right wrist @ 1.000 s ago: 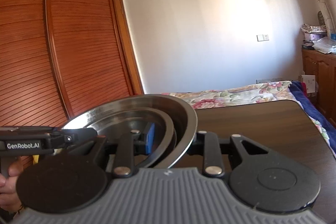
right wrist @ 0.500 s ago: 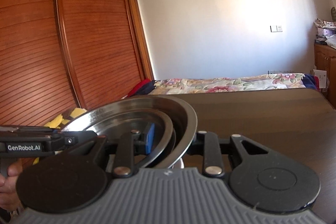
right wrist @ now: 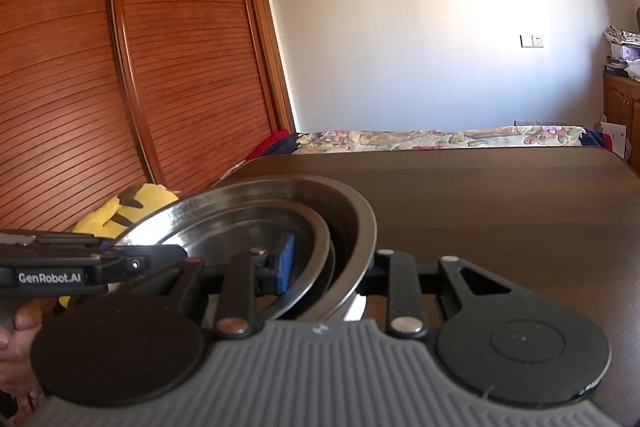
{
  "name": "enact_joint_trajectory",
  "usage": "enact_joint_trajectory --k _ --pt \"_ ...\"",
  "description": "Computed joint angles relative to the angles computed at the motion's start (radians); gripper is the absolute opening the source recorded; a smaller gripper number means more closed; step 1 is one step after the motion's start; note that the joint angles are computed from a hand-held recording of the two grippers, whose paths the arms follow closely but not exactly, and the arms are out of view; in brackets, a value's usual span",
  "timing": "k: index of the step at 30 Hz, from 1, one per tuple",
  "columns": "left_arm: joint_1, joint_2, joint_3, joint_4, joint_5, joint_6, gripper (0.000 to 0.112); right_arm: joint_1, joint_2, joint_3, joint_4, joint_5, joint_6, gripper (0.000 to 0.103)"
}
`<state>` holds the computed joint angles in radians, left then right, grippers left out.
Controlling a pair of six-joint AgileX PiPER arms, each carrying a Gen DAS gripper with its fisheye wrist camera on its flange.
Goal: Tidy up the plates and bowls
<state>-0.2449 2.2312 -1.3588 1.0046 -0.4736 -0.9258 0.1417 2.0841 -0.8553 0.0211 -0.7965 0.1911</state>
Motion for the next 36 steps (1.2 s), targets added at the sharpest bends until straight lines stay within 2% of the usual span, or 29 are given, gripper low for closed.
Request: enact_joint_trajectory --k 17,31,32,34,35,36 --pt "0.001 0.03 -0.022 0.016 0.03 -0.017 0.033 0.003 0.023 -0.012 -0.001 0.018 -0.003 0.031" --pt "-0.021 0.018 0.022 -0.174 0.039 0.178 0.036 -0.001 0.022 -0.016 -0.02 0.037 -0.008 0.033" --pt "-0.024 0.017 0.024 -0.197 0.046 0.201 0.04 -0.001 0.019 -0.017 -0.022 0.044 -0.012 0.034" --pt "-0.027 0.015 0.024 -0.222 0.054 0.222 0.045 0.005 0.012 -0.023 -0.009 0.072 -0.032 0.046" --pt "-0.026 0.015 0.024 -0.225 0.053 0.223 0.045 0.013 0.008 -0.022 0.019 0.074 -0.059 0.058" --pt "-0.025 0.014 0.023 -0.225 0.055 0.222 0.045 0.019 0.004 -0.017 0.04 0.067 -0.085 0.059"
